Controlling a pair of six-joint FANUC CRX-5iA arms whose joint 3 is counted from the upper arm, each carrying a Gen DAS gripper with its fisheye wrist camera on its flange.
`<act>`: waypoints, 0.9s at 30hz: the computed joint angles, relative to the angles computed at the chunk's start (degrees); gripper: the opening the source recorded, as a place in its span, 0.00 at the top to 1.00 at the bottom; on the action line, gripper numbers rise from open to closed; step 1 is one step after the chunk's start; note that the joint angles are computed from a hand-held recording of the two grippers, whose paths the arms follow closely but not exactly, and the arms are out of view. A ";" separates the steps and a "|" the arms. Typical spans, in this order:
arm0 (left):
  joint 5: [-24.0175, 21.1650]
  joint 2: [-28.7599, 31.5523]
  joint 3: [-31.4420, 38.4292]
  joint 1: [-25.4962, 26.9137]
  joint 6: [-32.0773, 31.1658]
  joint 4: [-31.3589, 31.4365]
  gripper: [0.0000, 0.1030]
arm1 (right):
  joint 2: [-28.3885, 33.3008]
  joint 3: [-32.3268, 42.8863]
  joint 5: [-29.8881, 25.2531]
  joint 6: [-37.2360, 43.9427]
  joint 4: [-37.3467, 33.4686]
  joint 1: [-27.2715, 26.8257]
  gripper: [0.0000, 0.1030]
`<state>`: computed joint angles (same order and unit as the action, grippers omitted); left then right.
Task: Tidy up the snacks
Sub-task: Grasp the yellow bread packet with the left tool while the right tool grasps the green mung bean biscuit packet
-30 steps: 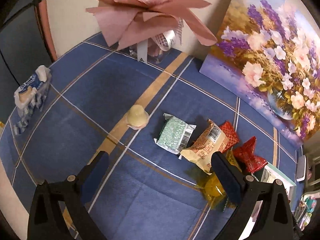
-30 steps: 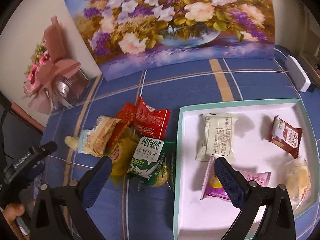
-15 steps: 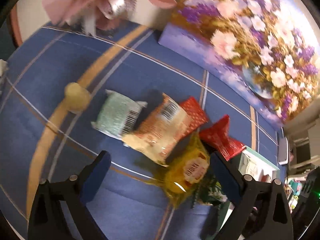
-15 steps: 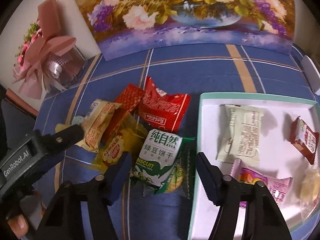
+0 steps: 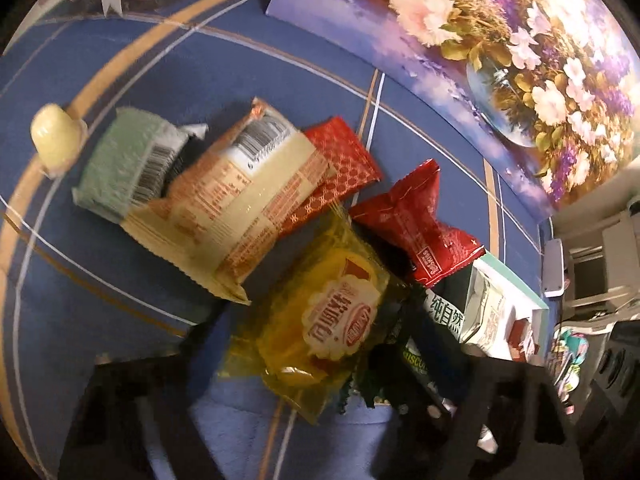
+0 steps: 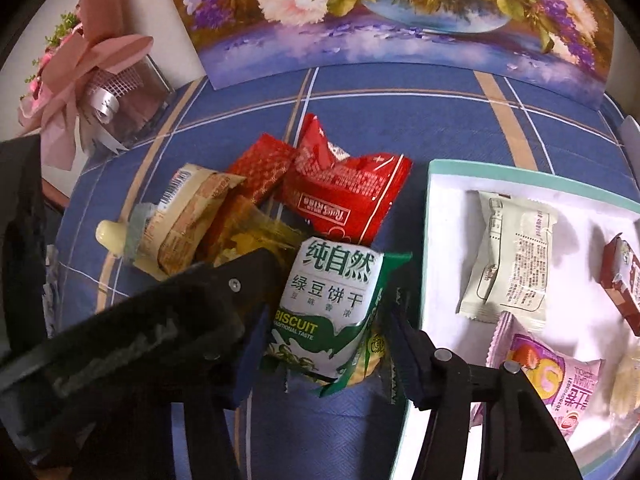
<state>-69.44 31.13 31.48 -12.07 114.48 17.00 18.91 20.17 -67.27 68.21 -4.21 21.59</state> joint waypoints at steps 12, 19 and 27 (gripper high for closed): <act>1.83 -1.82 -2.65 0.41 1.71 0.95 0.55 | -1.90 -2.00 1.93 -0.99 -0.27 -1.28 0.58; 3.10 -3.34 -1.69 0.39 1.74 0.84 0.56 | -4.68 -2.53 2.93 -0.58 -1.64 -2.37 0.58; 3.96 -4.83 0.85 -0.46 0.92 -0.90 0.56 | -6.83 -2.51 3.19 -2.85 -0.04 -2.79 0.58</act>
<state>-65.49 26.30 32.33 -12.53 115.40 16.10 12.08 17.66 -64.08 65.36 -4.25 18.80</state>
